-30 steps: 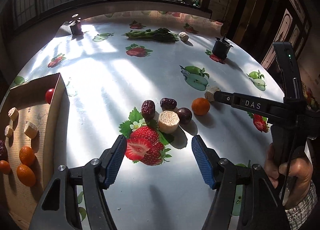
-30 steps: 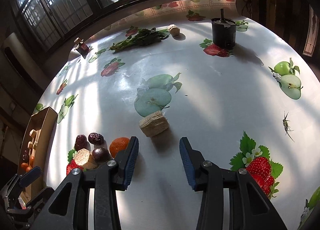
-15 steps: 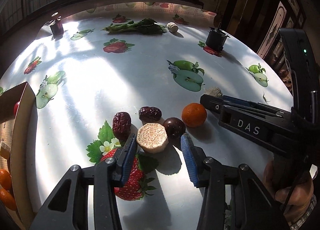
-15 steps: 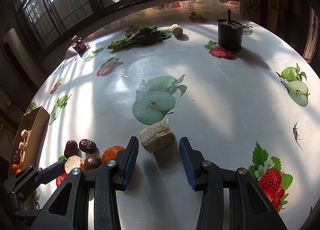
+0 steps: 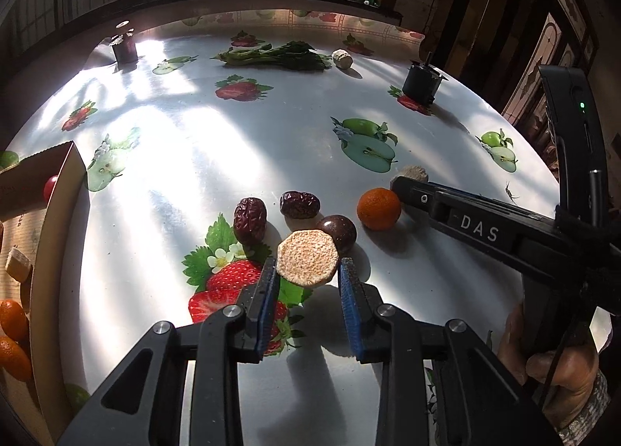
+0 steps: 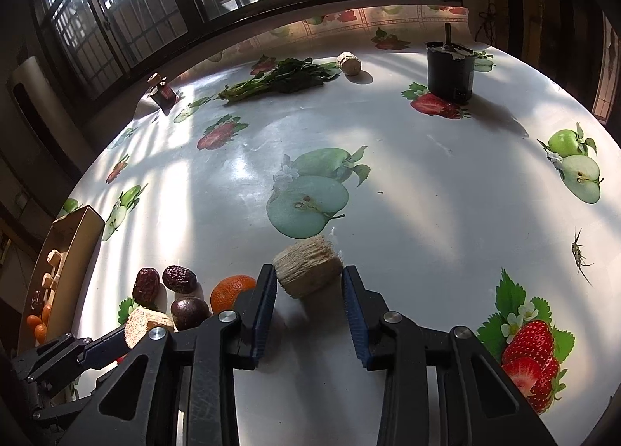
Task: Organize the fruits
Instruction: 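Grasp a beige round slice with the left tool while the right tool grasps the beige block, then carry the beige slice and beige block into the tray and open both tools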
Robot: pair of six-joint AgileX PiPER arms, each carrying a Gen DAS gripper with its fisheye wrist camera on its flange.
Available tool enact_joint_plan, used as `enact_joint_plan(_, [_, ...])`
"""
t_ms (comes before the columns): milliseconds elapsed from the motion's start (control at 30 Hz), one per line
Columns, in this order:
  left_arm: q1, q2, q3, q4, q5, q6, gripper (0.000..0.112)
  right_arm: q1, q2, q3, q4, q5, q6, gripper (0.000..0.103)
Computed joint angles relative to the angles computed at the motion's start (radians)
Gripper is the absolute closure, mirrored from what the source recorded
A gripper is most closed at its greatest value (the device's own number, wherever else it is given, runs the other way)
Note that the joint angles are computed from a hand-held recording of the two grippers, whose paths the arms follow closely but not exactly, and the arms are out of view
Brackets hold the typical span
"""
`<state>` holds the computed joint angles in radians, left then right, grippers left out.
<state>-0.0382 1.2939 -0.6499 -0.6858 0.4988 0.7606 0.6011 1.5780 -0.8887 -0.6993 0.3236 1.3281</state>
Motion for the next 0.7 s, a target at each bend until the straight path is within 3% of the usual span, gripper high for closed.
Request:
enact_joint_plan(233, [0.241,-0.125,0.022,-0.079,0.178,0.120,0.083,0.034,-0.033,0.029,-0.128,0.013,0.140,0.066])
enact_joint_plan(400, [0.516,-0.197,0.012,-0.115,0.334,0.265,0.082,0.118,-0.099,0.036,-0.192,0.102,0.227,0.066])
enact_joint_plan(600, [0.866,-0.136,-0.062,-0.175,0.506,0.433,0.082,0.259,-0.160,0.007,-0.143,0.147,0.237,0.066])
enact_joint_plan(700, [0.987,-0.077,-0.102,-0.177,0.520,0.478,0.082,0.329,-0.125,-0.060,-0.109,0.149,0.209,0.066])
